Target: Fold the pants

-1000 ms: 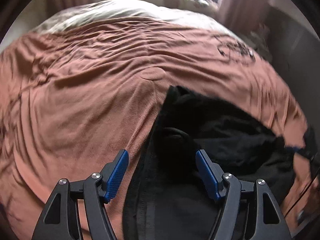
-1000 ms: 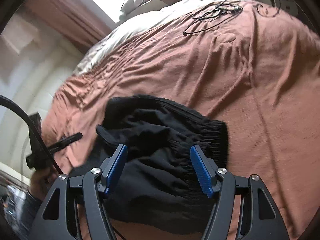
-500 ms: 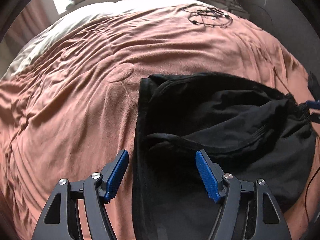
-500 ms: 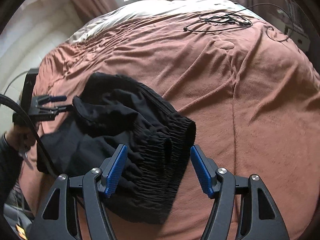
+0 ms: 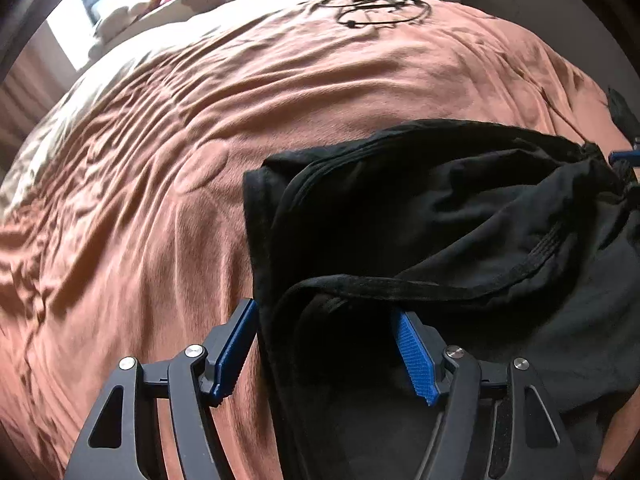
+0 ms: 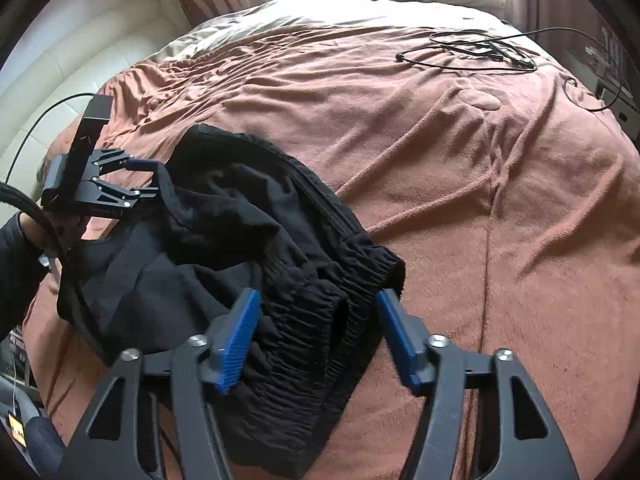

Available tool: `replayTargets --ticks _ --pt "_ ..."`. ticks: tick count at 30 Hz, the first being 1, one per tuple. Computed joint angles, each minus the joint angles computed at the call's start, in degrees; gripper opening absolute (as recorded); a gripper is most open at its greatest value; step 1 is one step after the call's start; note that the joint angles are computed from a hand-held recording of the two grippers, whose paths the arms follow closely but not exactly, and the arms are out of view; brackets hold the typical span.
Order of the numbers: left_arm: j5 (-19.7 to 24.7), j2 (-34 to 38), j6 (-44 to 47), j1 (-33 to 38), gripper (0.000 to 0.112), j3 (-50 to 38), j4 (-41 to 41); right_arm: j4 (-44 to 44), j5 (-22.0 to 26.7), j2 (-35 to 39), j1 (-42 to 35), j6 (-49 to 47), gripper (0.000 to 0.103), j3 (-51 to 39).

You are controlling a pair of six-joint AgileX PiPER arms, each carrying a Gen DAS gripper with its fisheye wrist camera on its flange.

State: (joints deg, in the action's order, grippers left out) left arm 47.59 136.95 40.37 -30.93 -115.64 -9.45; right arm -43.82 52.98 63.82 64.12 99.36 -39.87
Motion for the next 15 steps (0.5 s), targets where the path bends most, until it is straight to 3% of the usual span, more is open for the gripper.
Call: replayTargets --ticks 4,6,15 --pt "-1.41 -1.07 3.8 -0.35 0.064 1.53 -1.39 -0.38 0.25 0.86 0.14 -1.65 0.053 -0.76" --pt "-0.07 -0.46 5.02 -0.48 0.058 0.44 -1.71 -0.18 -0.7 1.18 -0.15 -2.33 0.042 -0.77" --pt "4.75 5.25 1.26 -1.05 0.058 -8.09 1.28 2.53 -4.08 2.91 -4.72 -6.34 0.042 -0.82"
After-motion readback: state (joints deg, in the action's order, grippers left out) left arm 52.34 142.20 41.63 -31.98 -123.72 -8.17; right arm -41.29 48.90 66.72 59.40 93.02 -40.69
